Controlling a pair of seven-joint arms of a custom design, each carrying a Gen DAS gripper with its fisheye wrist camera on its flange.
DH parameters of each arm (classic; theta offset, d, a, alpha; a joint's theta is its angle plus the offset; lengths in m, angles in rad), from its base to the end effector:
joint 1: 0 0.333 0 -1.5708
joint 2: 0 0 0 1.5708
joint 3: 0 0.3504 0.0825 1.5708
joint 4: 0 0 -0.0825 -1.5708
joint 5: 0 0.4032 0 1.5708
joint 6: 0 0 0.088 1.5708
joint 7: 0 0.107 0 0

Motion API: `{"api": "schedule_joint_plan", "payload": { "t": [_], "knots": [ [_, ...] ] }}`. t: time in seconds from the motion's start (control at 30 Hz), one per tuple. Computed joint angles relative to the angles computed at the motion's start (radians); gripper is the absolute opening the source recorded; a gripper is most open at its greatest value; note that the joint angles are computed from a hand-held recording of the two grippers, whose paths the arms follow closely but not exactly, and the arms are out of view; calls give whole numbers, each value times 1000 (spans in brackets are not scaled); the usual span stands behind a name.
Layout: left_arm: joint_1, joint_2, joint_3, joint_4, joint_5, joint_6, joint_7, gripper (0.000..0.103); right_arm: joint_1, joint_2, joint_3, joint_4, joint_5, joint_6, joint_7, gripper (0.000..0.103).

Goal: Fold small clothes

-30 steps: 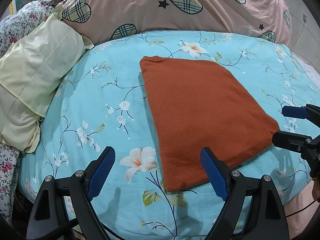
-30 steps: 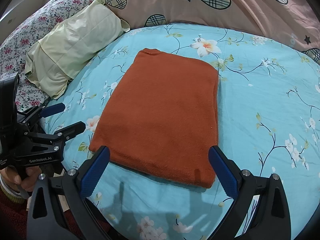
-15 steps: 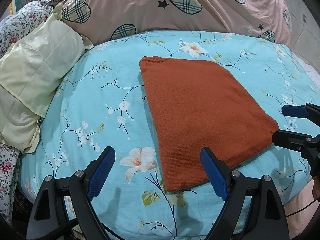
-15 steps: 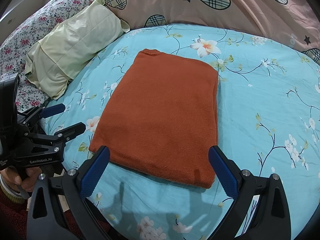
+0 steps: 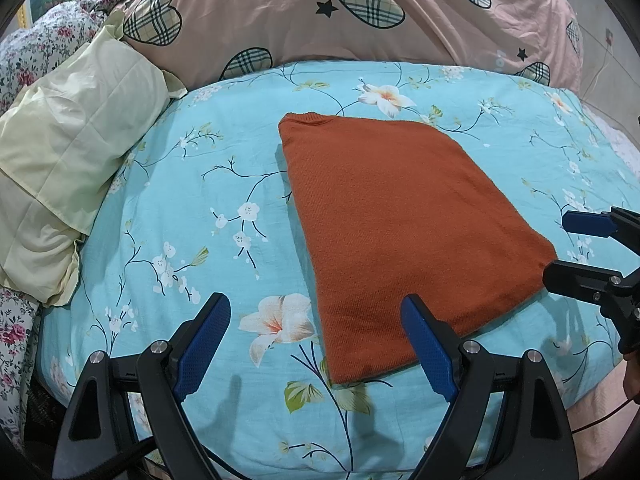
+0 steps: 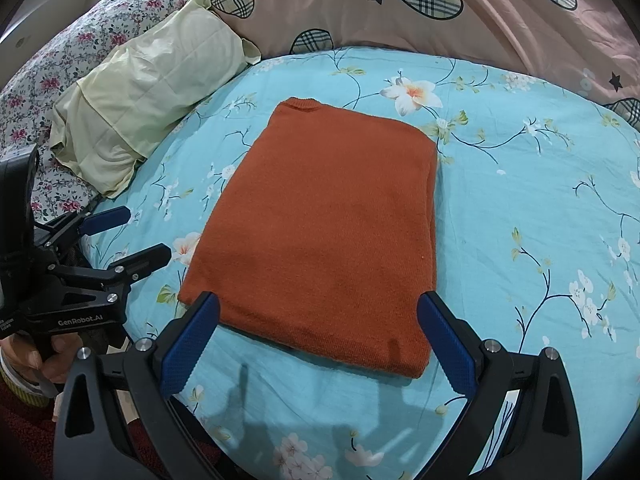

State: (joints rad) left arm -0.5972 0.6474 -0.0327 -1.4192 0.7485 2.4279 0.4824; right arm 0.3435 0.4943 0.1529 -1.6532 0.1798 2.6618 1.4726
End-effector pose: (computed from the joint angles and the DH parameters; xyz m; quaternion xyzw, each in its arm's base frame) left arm 0.6447 -0.4594 0.3755 -0.6623 0.6756 -0.1886 0.2634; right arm 0.6710 0.3363 0.4045 -0.8076 0.5241 -0.0631 0.2630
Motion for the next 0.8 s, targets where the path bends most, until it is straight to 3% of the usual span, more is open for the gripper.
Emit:
{"api": "schedule_joint_plan", "payload": {
  "t": [0.8],
  "knots": [
    [11,27,-1,35,-21,9,49,88,-3,43,-8,71,-17,-34,-10,99]
  ]
}}
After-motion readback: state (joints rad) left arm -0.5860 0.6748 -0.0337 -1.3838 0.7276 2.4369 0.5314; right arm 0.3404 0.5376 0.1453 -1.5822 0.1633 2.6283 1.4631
